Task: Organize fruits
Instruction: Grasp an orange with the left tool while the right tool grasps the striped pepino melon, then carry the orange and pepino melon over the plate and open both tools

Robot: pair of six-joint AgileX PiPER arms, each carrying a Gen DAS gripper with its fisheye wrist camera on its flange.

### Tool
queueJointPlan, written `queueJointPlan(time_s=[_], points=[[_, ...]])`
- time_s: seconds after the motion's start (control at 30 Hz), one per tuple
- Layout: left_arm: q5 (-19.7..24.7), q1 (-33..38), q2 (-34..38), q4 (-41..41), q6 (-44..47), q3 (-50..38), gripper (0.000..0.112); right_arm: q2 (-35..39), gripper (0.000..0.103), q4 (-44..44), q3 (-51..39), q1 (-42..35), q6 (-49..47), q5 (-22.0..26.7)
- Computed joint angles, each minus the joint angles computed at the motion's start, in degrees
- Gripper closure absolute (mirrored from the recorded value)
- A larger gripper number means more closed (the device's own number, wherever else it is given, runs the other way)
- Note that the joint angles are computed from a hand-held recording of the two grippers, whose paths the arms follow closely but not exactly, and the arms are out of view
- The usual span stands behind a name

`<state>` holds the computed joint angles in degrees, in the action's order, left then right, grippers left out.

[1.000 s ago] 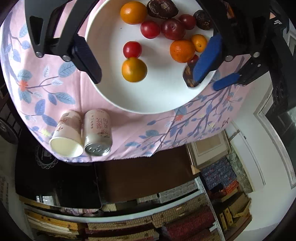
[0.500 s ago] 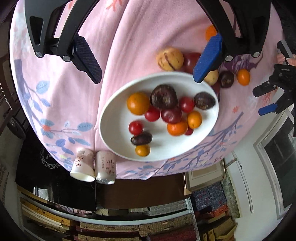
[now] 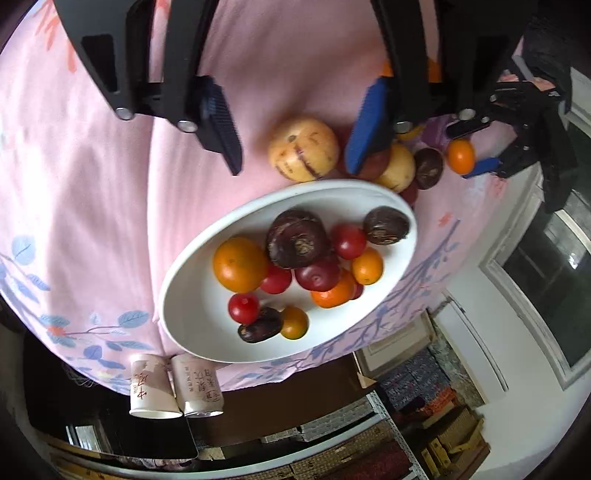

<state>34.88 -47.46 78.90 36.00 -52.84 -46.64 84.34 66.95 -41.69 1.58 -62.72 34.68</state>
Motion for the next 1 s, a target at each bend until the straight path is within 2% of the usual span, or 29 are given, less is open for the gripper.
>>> queueJointPlan(time_s=[0.03,0.07,0.1,0.13,0.27,0.37,0.47,0.57,0.7,0.77,0.83,0.93,1.0], points=[[-0.11,-1.10,0.17,1.49,-1.87,-0.16,0.067,-0.82,0.061,-0.51,0.40,0.51,1.01,-0.55],[1.15,-2.20,1.18,3.06,-3.44,-0.96,0.071,-2.11,0.062,-2.98,0.65,2.53,4.31,-3.40],[2.38,-3.38,2.08,4.75,-4.62,-1.73,0.072,-3.14,0.064,-4.08,1.43,4.46,6.15,-6.65],[2.55,-3.59,2.28,5.03,-4.63,-2.07,0.072,-3.62,0.065,-5.34,1.59,5.17,7.67,-7.69],[0.01,-2.21,0.60,1.93,-1.96,-1.27,0.072,-4.93,0.065,-4.75,1.48,2.34,8.33,-3.13],[0.43,-1.80,-0.86,2.05,-2.25,-1.36,0.072,-7.40,0.065,-3.72,1.77,0.20,7.51,-1.29],[4.70,-2.29,-1.81,4.60,-5.90,-2.86,0.072,-9.65,0.065,-2.16,1.98,-1.57,6.10,-0.60],[5.91,-1.67,-3.47,5.13,-6.01,-4.45,0.072,-10.69,0.065,-2.62,0.66,-2.28,6.78,-0.26],[11.68,-3.06,0.10,8.96,-4.13,-11.26,0.072,-9.49,0.065,-5.80,-4.97,-4.24,11.92,1.13],[10.36,-0.52,1.85,5.94,-0.33,-14.88,0.072,-8.77,0.065,-5.11,-8.24,-5.29,12.16,2.12],[6.29,2.70,2.90,3.05,2.11,-16.89,0.072,-7.61,0.065,-6.26,-12.09,-5.48,13.58,2.47],[3.83,5.98,7.29,-0.71,4.97,-21.91,0.072,-4.70,0.065,-9.82,-17.76,-4.53,17.86,0.13],[2.64,7.52,10.65,-3.85,7.36,-25.04,0.072,-2.14,0.065,-8.88,-20.08,-5.03,17.45,-0.20]])
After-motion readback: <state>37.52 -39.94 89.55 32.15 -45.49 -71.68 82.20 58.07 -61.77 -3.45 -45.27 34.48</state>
